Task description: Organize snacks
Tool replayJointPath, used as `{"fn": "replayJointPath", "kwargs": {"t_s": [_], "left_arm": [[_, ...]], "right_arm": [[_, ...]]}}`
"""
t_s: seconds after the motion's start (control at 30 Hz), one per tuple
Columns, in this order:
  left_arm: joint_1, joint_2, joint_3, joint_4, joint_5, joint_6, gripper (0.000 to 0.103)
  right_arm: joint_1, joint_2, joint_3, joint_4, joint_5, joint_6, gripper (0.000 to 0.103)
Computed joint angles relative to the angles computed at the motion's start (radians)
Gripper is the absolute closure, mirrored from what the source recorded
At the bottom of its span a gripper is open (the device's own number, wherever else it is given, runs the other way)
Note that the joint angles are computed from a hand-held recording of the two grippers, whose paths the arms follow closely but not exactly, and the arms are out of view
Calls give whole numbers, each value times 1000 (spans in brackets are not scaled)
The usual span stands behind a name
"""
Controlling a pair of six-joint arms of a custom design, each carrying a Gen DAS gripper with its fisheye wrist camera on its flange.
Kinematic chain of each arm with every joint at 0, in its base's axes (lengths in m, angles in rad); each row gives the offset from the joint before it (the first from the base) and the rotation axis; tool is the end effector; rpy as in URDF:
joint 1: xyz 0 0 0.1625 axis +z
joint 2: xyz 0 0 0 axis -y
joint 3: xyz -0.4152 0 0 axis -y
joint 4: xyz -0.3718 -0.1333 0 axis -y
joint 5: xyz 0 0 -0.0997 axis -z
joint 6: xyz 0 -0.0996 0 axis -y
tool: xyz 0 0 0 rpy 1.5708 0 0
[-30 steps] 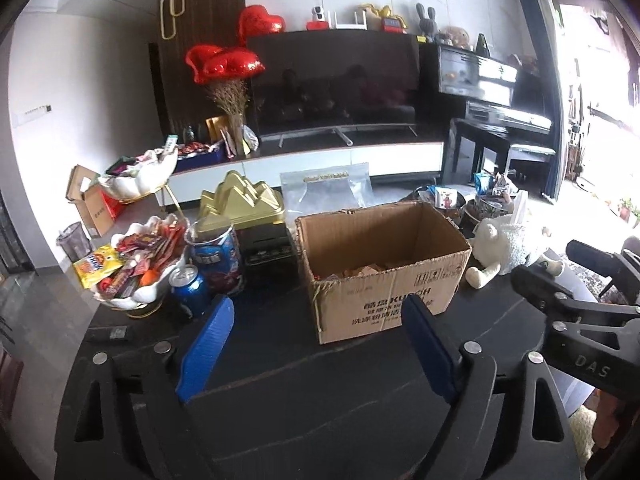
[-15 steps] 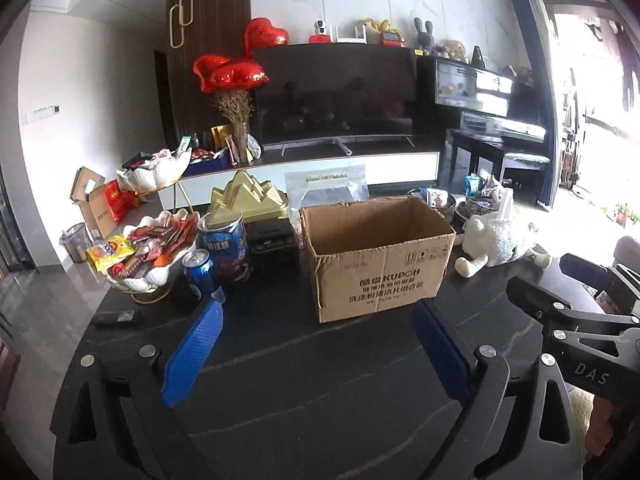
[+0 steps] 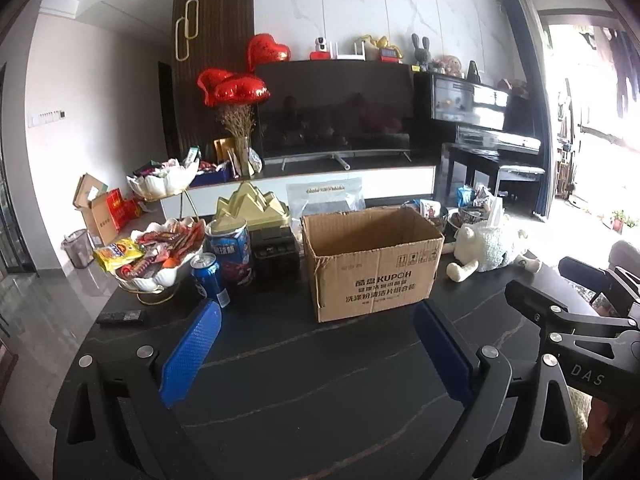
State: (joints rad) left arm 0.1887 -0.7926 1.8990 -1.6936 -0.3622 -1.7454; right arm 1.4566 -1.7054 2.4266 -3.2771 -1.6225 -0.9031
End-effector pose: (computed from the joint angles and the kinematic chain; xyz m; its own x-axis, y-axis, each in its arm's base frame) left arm -0.4328 -0.3132 0.0232 -0.6572 -0.1882 -0.7298 0.5930 0.4685 -0.6548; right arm 0.0861 -0.3738 0.3565 -0.6607 -0.3343 0.6721 -0.7362 0.4630 -0.4935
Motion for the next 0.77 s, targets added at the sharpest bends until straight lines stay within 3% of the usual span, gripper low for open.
{"fn": "replayJointPath", "kwargs": {"t_s": [0.77], "left_arm": [[-34, -15, -1, 100, -5, -99, 4]], "right_arm": [[0, -49, 50, -17, 12, -20, 19]]}}
